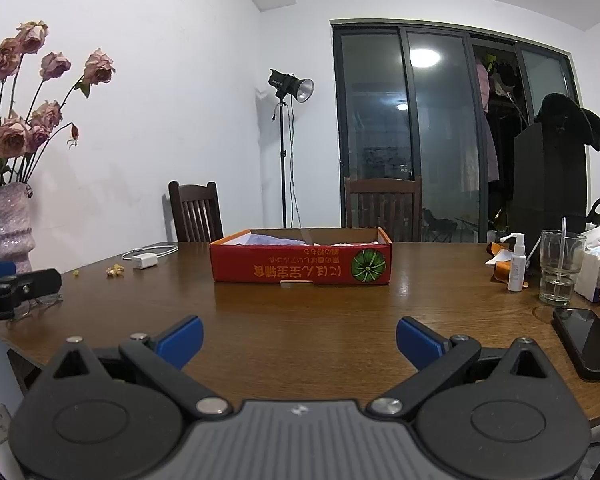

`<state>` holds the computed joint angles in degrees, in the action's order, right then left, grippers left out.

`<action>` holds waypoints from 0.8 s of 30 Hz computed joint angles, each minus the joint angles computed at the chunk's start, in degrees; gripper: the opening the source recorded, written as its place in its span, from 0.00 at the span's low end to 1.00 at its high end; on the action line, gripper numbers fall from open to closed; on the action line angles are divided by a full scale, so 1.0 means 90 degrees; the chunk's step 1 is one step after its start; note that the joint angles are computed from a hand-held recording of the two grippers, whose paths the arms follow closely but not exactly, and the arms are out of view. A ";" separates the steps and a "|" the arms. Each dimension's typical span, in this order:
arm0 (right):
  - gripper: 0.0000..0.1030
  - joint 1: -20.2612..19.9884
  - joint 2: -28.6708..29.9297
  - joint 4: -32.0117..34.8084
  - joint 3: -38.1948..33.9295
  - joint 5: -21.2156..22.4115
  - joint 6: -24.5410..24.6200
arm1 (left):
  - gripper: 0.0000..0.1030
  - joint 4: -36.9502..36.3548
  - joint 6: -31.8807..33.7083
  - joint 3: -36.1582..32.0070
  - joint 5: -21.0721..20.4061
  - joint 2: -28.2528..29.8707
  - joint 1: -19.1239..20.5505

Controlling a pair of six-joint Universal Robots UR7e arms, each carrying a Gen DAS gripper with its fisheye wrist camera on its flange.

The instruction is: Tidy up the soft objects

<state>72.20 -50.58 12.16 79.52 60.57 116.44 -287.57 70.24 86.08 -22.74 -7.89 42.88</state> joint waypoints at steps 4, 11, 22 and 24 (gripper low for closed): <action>1.00 -0.0002 0.0001 -0.0003 -0.0004 -0.0011 0.0010 | 1.00 -0.0002 0.0005 0.0002 0.0002 -0.0004 0.0001; 1.00 -0.0019 0.0000 0.0034 -0.0019 -0.0064 -0.0028 | 1.00 0.0052 -0.0028 0.0018 -0.0013 -0.0009 0.0004; 1.00 -0.0035 0.0003 0.0051 -0.0028 -0.0094 -0.0048 | 1.00 0.0119 -0.0086 0.0077 -0.0061 -0.0030 0.0005; 1.00 -0.0042 0.0007 0.0067 -0.0035 -0.0103 -0.0063 | 1.00 0.0123 -0.0104 0.0106 -0.0074 -0.0037 0.0009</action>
